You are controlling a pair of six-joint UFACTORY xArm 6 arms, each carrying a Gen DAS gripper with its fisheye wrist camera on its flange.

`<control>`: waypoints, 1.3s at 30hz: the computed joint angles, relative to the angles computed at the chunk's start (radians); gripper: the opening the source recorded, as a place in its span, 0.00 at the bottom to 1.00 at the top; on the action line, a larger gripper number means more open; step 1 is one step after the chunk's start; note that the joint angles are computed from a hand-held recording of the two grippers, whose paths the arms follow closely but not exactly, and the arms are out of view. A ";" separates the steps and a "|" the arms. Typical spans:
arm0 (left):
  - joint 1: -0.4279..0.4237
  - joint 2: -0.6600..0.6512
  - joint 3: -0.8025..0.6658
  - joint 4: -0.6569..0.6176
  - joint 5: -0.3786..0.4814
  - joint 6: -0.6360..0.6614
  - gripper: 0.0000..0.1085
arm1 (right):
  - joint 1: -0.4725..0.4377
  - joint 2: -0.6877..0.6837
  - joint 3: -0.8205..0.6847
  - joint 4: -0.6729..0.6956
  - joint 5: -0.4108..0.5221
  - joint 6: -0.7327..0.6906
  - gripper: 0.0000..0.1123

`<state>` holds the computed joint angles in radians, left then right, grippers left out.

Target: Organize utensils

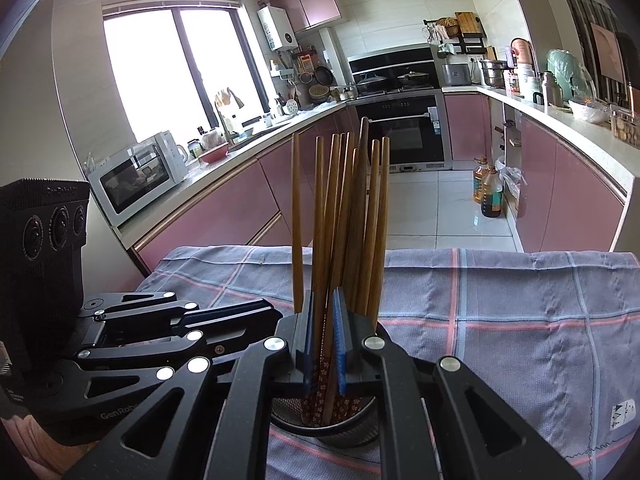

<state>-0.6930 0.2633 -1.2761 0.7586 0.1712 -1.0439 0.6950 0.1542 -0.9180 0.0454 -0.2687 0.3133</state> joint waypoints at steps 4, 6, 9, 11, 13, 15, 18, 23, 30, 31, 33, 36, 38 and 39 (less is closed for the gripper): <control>0.015 -0.020 0.037 0.061 -0.028 -0.065 0.13 | 0.004 -0.025 0.034 0.015 -0.027 -0.008 0.21; 0.022 -0.041 0.060 0.136 -0.035 -0.140 0.19 | 0.021 -0.036 0.052 0.058 -0.043 -0.042 0.26; 0.030 -0.090 0.094 0.361 -0.023 -0.358 0.30 | 0.040 -0.057 0.081 0.095 -0.069 -0.073 0.36; 0.027 -0.131 0.119 0.516 0.010 -0.511 0.43 | 0.068 -0.069 0.100 0.178 -0.096 -0.137 0.48; 0.007 -0.185 0.158 0.647 0.083 -0.651 0.63 | 0.109 -0.080 0.116 0.310 -0.131 -0.248 0.57; -0.020 -0.235 0.205 0.722 0.176 -0.735 0.75 | 0.153 -0.081 0.122 0.446 -0.171 -0.360 0.68; -0.052 -0.304 0.277 0.757 0.283 -0.791 0.88 | 0.218 -0.068 0.113 0.631 -0.228 -0.517 0.77; -0.107 -0.415 0.385 0.794 0.445 -0.894 0.90 | 0.295 -0.041 0.104 0.791 -0.337 -0.640 0.86; -0.180 -0.542 0.507 0.808 0.598 -0.965 0.90 | 0.387 0.002 0.062 0.965 -0.482 -0.805 0.86; -0.194 -0.553 0.515 0.804 0.627 -0.964 0.90 | 0.396 0.007 0.059 0.980 -0.503 -0.817 0.86; -0.216 -0.577 0.535 0.807 0.659 -0.968 0.90 | 0.411 0.012 0.064 0.983 -0.541 -0.815 0.86; -0.247 -0.597 0.550 0.815 0.708 -0.976 0.90 | 0.430 0.021 0.063 1.000 -0.587 -0.825 0.86; -0.272 -0.611 0.566 0.820 0.743 -0.989 0.90 | 0.445 0.035 0.058 1.017 -0.625 -0.833 0.86; -0.281 -0.619 0.574 0.822 0.753 -0.995 0.90 | 0.450 0.038 0.059 1.017 -0.640 -0.832 0.86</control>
